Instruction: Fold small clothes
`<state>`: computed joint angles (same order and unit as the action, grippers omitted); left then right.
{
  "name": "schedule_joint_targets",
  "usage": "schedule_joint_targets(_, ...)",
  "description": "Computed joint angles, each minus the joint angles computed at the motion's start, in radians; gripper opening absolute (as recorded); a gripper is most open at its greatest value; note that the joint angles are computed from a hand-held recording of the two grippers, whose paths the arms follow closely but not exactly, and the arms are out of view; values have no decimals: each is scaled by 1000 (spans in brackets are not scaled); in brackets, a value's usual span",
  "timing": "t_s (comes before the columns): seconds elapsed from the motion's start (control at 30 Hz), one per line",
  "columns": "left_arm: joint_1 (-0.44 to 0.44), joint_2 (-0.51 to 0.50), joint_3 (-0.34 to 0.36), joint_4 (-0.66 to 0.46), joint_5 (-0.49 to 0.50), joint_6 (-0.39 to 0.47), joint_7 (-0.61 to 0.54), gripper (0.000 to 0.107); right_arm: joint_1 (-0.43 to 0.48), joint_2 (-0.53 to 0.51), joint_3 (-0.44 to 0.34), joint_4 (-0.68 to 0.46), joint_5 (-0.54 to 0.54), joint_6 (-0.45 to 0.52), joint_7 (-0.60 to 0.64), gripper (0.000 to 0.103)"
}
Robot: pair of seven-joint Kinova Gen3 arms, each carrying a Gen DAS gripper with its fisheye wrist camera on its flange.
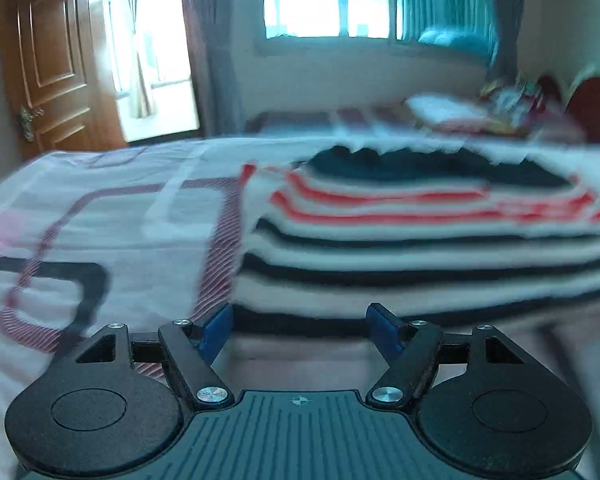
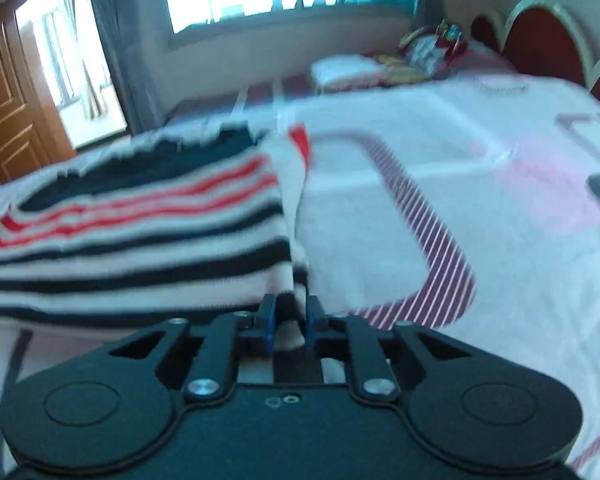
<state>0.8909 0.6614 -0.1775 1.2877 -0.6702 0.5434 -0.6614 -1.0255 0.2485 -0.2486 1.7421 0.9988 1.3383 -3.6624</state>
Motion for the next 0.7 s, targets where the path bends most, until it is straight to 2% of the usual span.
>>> schedule_joint_targets(0.03, -37, 0, 27, 7, 41, -9, -3, 83, -18, -1, 4, -10, 14, 26, 21, 26)
schedule_joint_targets(0.07, -61, -7, 35, 14, 81, -17, 10, 87, -18, 0, -1, -22, 11, 36, 58, 24)
schedule_joint_targets(0.1, -66, -18, 25, 26, 115, -36, 8, 87, 0, 16, -6, -40, -7, 30, 99, 23)
schedule_joint_targets(0.17, -28, -51, -44, 86, 133, -105, 18, 87, 56, 41, -34, -50, -63, -4, 143, 26)
schedule_joint_targets(0.23, -22, -98, -69, 168, 184, -186, 63, 87, 37, 22, -26, -53, -65, 6, 122, 27)
schedule_joint_targets(0.3, -78, -152, -20, 246, 265, -267, 122, 86, -38, -7, 8, -23, -11, 17, 50, 27)
schedule_joint_targets(0.37, -166, -189, 73, 321, 346, -349, 151, 74, -60, -8, -13, -26, 24, 38, 25, 27)
schedule_joint_targets(0.43, -228, -200, 138, 382, 428, -430, 171, 71, -74, -20, -30, -16, 56, 16, -7, 26)
schedule_joint_targets(0.53, -232, -178, 130, 427, 508, -552, 178, 71, -72, -15, -45, -29, 80, -44, -11, 21)
schedule_joint_targets(0.57, -252, -166, 149, 435, 518, -593, 183, 71, -67, -6, -43, -43, 81, -67, 9, 18)
schedule_joint_targets(0.7, -330, -118, 221, 443, 470, -724, 265, 71, -57, 21, -18, -91, 94, -138, 72, 18)
